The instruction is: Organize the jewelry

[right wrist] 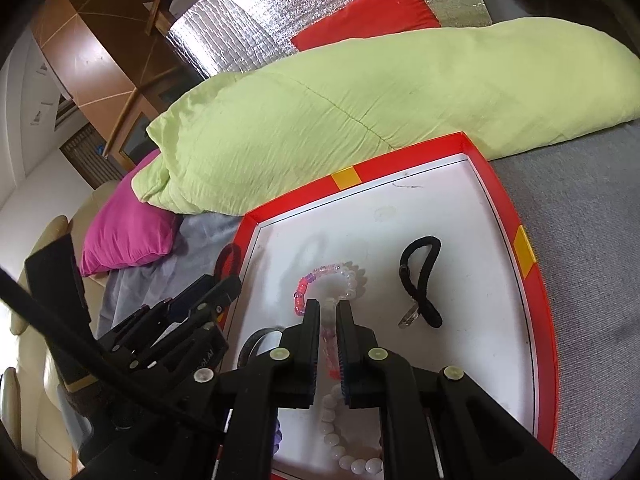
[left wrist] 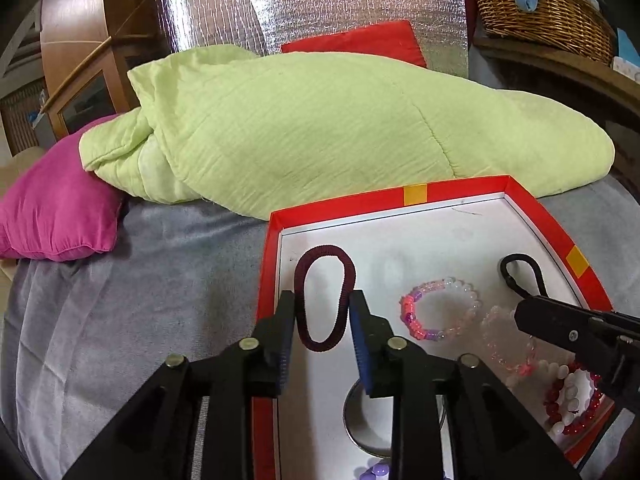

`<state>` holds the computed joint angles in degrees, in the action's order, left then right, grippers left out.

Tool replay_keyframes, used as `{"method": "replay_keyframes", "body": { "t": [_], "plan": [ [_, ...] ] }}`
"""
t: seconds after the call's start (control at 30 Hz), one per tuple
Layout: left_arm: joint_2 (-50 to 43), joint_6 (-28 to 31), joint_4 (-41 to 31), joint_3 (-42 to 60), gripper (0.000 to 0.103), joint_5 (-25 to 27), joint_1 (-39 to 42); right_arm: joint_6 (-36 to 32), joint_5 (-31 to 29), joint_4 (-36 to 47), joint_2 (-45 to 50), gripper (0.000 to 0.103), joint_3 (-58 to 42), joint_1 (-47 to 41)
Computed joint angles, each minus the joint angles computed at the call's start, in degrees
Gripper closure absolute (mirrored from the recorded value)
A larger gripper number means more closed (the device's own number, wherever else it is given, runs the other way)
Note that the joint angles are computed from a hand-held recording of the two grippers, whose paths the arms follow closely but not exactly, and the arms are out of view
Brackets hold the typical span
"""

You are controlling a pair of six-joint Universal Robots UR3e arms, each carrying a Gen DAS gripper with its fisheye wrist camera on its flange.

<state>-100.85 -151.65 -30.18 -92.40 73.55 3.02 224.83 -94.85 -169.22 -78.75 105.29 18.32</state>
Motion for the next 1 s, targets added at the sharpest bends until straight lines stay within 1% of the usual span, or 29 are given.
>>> {"method": "replay_keyframes", "body": {
  "t": [0.07, 0.1, 0.13, 0.3, 0.37, 0.4, 0.43, 0.57, 0.83, 1.0],
  "plan": [
    [0.37, -0.09, 0.10, -0.24, 0.067, 0.10, -0.03, 0.24, 0.72, -0.88, -0.15, 0.091, 0.51, -0.31],
    [0.64, -0.19, 0.22, -0.38, 0.060, 0.32, -0.06, 0.53, 1.03, -1.61, -0.24, 0.091, 0.94, -0.51],
    [0.97, -0.26, 0.75, -0.75, 0.056, 0.53, -0.09, 0.78, 1.12, -1.75, -0.35, 0.091, 1.11, -0.62],
    [2.00, 0.20, 1.95, -1.54, 0.052, 1.08, 0.04, 0.94, 1.49, -1.75, -1.34, 0.089, 1.93, -1.11],
    [2.59, 0.42, 2.48, -2.12, 0.048, 1.49, -0.01, 1.19, 1.82, -2.18, -1.92, 0.085, 2.60, -1.44],
    [2.84, 0.53, 2.72, -2.41, 0.046, 1.58, -0.03, 1.38, 1.92, -2.34, -2.25, 0.081, 2.89, -1.55],
    [3.24, 0.78, 3.21, -2.87, 0.045, 1.77, -0.05, 1.43, 1.92, -2.33, -2.54, 0.079, 3.07, -1.63],
    [4.89, 1.20, 3.55, -3.96, 0.044, 1.50, 0.34, 1.01, 1.05, -1.67, -3.41, 0.079, 3.18, -1.43],
    [9.20, 1.52, 3.63, -6.37, 0.038, 0.21, 1.73, 0.67, -0.44, -0.26, -6.25, 0.079, 4.05, -1.12],
    [12.29, 2.13, 1.91, -7.38, 0.035, -1.16, 3.01, 0.57, -1.80, 2.23, -7.72, 0.079, 3.66, -0.14]
  ]
}}
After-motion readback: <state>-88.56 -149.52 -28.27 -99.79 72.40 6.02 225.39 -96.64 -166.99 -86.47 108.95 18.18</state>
